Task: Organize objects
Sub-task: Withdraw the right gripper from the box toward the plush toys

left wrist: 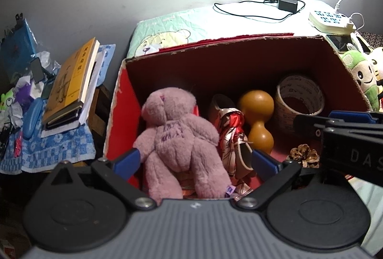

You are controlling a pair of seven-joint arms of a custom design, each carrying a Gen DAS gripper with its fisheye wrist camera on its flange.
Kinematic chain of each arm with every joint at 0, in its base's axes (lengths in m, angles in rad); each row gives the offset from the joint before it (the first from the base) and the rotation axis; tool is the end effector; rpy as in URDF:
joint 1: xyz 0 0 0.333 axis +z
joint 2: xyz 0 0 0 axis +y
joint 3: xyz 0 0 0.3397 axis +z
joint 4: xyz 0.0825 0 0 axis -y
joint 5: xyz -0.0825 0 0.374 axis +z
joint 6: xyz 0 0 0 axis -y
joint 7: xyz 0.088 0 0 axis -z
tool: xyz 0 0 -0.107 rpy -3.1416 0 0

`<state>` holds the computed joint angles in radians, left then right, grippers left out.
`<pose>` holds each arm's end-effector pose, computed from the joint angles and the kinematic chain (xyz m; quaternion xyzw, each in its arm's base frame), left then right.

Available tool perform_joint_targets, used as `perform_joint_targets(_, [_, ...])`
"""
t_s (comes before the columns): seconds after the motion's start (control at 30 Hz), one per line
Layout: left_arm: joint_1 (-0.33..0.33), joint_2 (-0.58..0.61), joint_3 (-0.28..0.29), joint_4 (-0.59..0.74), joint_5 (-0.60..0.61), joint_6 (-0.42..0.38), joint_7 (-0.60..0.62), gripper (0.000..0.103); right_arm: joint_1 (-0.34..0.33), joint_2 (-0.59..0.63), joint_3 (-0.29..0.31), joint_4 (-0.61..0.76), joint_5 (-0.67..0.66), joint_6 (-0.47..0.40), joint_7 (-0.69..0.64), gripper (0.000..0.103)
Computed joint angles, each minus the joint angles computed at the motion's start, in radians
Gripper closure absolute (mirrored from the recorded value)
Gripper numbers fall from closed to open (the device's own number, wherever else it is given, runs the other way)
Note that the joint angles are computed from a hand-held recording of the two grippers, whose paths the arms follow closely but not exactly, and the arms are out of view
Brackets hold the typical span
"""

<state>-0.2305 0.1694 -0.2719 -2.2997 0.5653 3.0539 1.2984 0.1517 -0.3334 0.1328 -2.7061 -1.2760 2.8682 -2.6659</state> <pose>0.4715 -0.3027 0.3698 -0.3761 0.8776 -0.2304 0.1880 0.3561 0.1594 0.3863 -0.4420 0.8202 -0.2228 0.2867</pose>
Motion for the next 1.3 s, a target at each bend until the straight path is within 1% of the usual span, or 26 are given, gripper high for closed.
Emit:
perform_joint_targets(0.13, [-0.009, -0.01, 0.006, -0.004, 0.011, -0.007, -0.018, 0.004, 0.007, -0.019, 0.003, -0.008, 0.012, -0.012, -0.016, 0.05])
perform_joint_targets(0.33, [-0.032, -0.03, 0.021, -0.008, 0.049, -0.015, -0.078, 0.004, 0.007, -0.053, 0.006, -0.024, 0.026, -0.022, -0.04, 0.05])
perform_joint_targets(0.47, [-0.058, -0.046, 0.042, -0.009, 0.12, -0.026, -0.156, 0.004, 0.003, -0.077, 0.005, -0.039, 0.04, -0.019, -0.062, 0.05])
perform_joint_targets(0.6, [-0.067, -0.058, 0.046, -0.011, 0.166, -0.04, -0.224, 0.004, -0.007, -0.101, 0.005, -0.056, 0.048, -0.005, -0.085, 0.049])
perform_joint_targets(0.83, [-0.07, -0.092, 0.032, -0.034, 0.178, -0.062, -0.283, 0.004, -0.034, -0.147, -0.002, -0.096, 0.06, 0.055, -0.135, 0.049])
perform_joint_targets(0.9, [-0.07, -0.105, 0.022, -0.044, 0.156, -0.065, -0.277, 0.004, -0.045, -0.164, -0.003, -0.11, 0.067, 0.074, -0.155, 0.048])
perform_joint_targets(0.97, [-0.074, -0.115, 0.014, -0.051, 0.139, -0.071, -0.275, 0.004, -0.06, -0.183, -0.002, -0.125, 0.073, 0.095, -0.174, 0.045])
perform_joint_targets(1.0, [-0.078, -0.12, 0.014, -0.052, 0.151, -0.076, -0.292, 0.004, -0.068, -0.194, -0.002, -0.133, 0.077, 0.103, -0.184, 0.042])
perform_joint_targets(1.1, [-0.089, -0.13, 0.011, -0.055, 0.178, -0.094, -0.336, 0.004, -0.085, -0.222, -0.001, -0.157, 0.102, 0.123, -0.227, 0.042])
perform_joint_targets(1.3, [-0.103, -0.147, -0.002, -0.064, 0.167, -0.121, -0.358, 0.004, -0.121, -0.266, 0.005, -0.199, 0.167, 0.177, -0.328, 0.042])
